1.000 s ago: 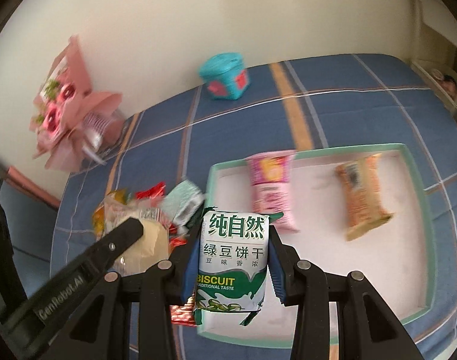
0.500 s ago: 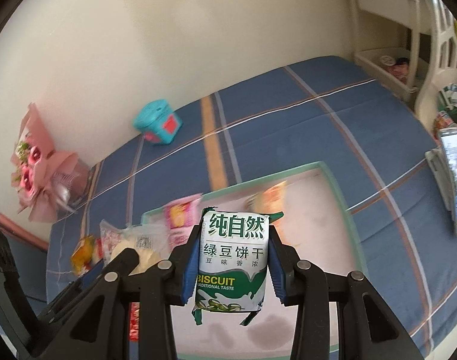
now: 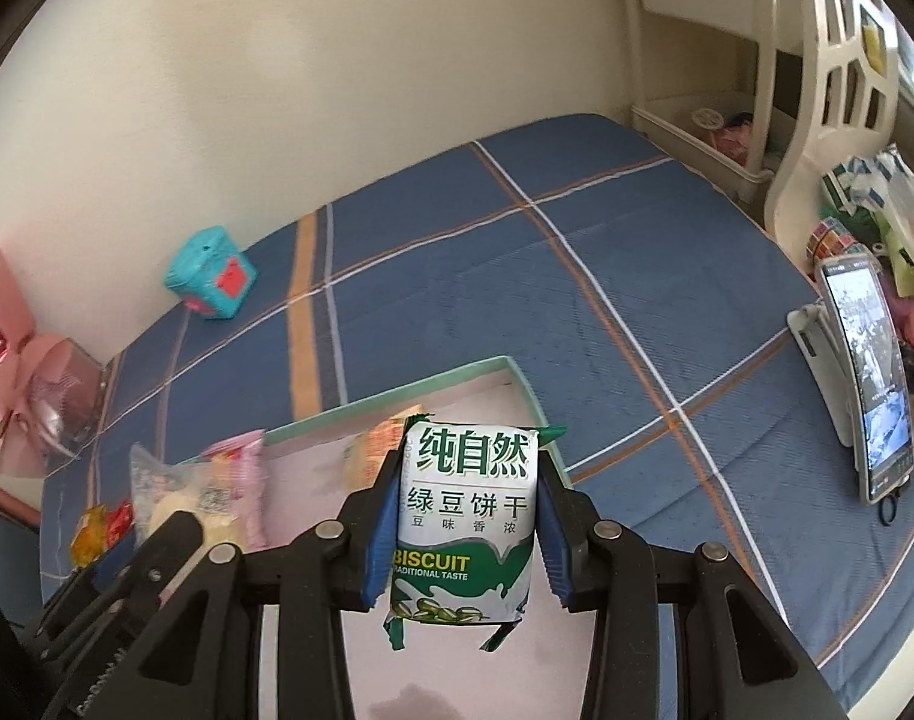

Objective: Organize snacks
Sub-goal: 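Carry the biscuit pack with the right tool while the left tool carries the bun over the tray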

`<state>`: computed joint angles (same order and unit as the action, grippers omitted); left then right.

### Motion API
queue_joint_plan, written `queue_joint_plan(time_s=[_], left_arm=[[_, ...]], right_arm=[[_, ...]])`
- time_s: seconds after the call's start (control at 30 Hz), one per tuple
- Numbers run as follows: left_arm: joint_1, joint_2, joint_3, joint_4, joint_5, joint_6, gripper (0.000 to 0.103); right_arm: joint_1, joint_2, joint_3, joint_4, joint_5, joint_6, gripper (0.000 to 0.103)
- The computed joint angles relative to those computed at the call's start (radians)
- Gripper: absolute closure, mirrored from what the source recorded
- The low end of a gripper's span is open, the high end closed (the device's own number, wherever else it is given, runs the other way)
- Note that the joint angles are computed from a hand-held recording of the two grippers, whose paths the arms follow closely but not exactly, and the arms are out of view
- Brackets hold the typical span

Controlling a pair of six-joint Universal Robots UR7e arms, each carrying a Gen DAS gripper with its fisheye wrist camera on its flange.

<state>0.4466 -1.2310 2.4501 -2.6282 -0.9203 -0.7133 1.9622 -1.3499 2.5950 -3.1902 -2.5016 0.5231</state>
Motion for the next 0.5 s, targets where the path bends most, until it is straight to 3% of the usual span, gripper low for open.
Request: queue_joint_plan(time_s=[0.13, 0.5], left_arm=[[0.013, 0.033, -0.007, -0.030, -0.002, 0.022, 0.059], [0.049, 0.088, -0.013, -0.068, -0.022, 0.043, 0.059]], right_arm=[[-0.024, 0.039, 0.002, -0.049, -0.019, -0.037, 0.060], [-0.076, 0.124, -0.015, -0.083, 0.028, -0.086, 0.060]])
